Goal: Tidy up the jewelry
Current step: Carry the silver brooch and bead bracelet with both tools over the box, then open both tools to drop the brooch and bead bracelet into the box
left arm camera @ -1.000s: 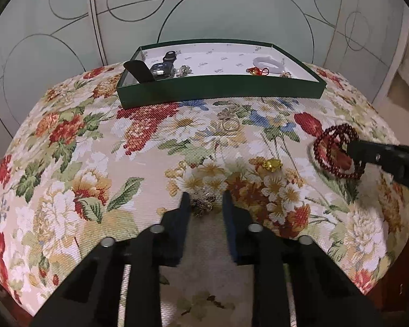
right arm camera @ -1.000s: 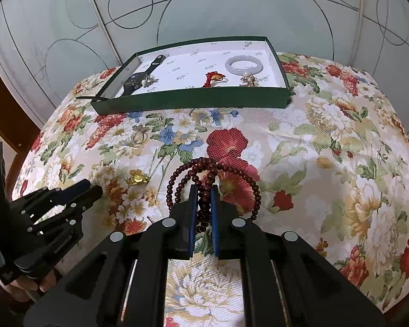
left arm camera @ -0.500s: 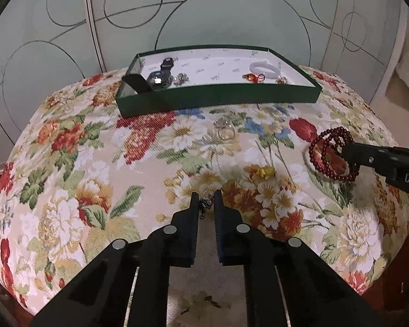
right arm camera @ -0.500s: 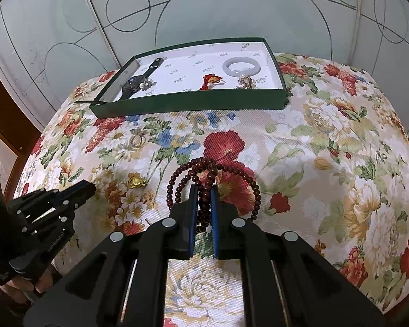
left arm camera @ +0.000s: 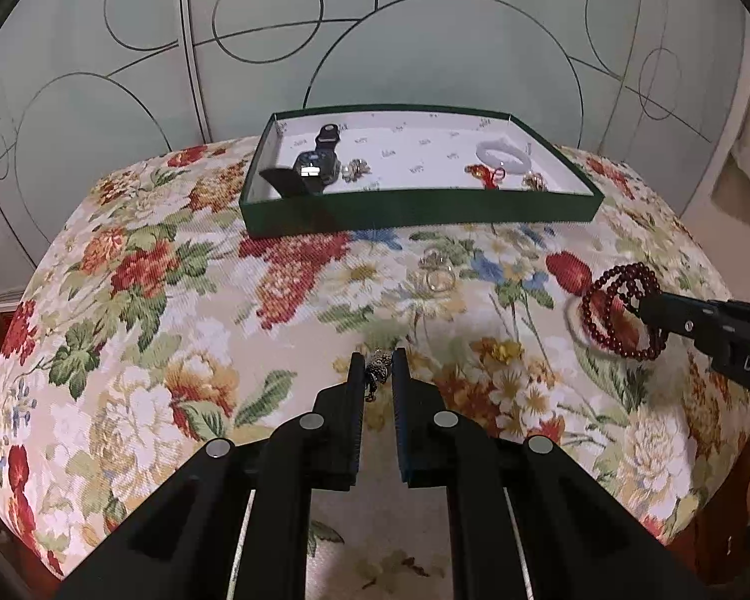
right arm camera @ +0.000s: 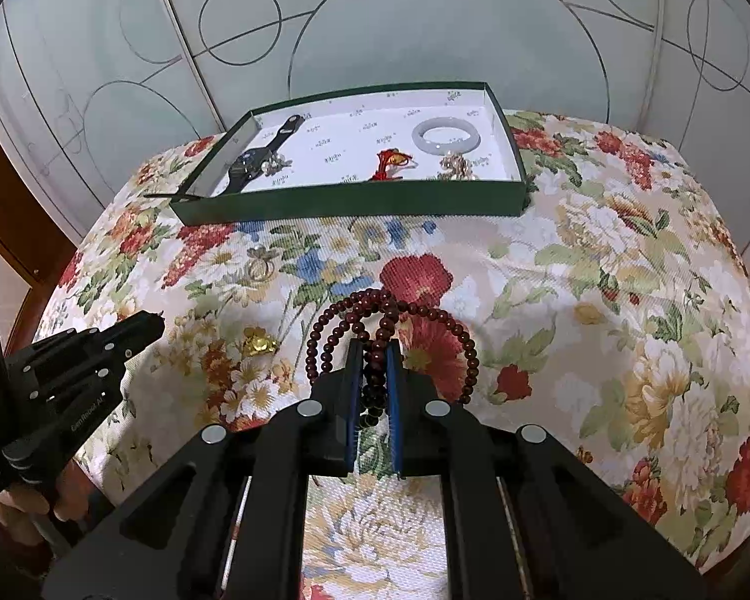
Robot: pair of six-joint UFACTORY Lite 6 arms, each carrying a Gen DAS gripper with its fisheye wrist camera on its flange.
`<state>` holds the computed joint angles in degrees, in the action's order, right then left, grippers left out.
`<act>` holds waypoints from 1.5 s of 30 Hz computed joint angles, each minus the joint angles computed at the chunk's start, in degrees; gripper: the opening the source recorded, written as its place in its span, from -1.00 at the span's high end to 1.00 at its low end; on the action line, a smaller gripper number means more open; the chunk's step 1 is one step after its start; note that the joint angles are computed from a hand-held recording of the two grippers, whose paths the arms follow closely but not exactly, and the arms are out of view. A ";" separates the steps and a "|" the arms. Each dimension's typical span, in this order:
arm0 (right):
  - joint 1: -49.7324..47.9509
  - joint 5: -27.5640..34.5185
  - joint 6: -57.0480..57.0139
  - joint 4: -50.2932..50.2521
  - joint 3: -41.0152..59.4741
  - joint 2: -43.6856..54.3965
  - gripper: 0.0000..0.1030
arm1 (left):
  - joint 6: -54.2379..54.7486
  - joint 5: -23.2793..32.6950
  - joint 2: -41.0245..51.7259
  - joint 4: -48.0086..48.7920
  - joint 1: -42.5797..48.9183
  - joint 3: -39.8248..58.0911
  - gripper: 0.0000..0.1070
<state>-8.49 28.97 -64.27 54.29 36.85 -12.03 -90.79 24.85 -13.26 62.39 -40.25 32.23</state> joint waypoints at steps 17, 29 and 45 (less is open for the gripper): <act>3.95 -0.37 8.19 -0.42 17.57 7.07 0.82 | 15.11 -2.71 7.72 -5.61 10.10 17.24 0.79; 9.49 -2.85 21.58 -9.65 50.00 34.65 0.82 | 35.90 -5.17 34.87 -20.02 20.49 49.71 0.79; 12.78 4.27 43.18 -29.29 86.00 69.56 0.80 | 53.33 2.36 62.56 -36.69 23.01 79.14 0.79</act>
<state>4.29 33.24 -21.09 25.00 122.85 57.53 -37.47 27.21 49.30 25.70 -17.25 111.37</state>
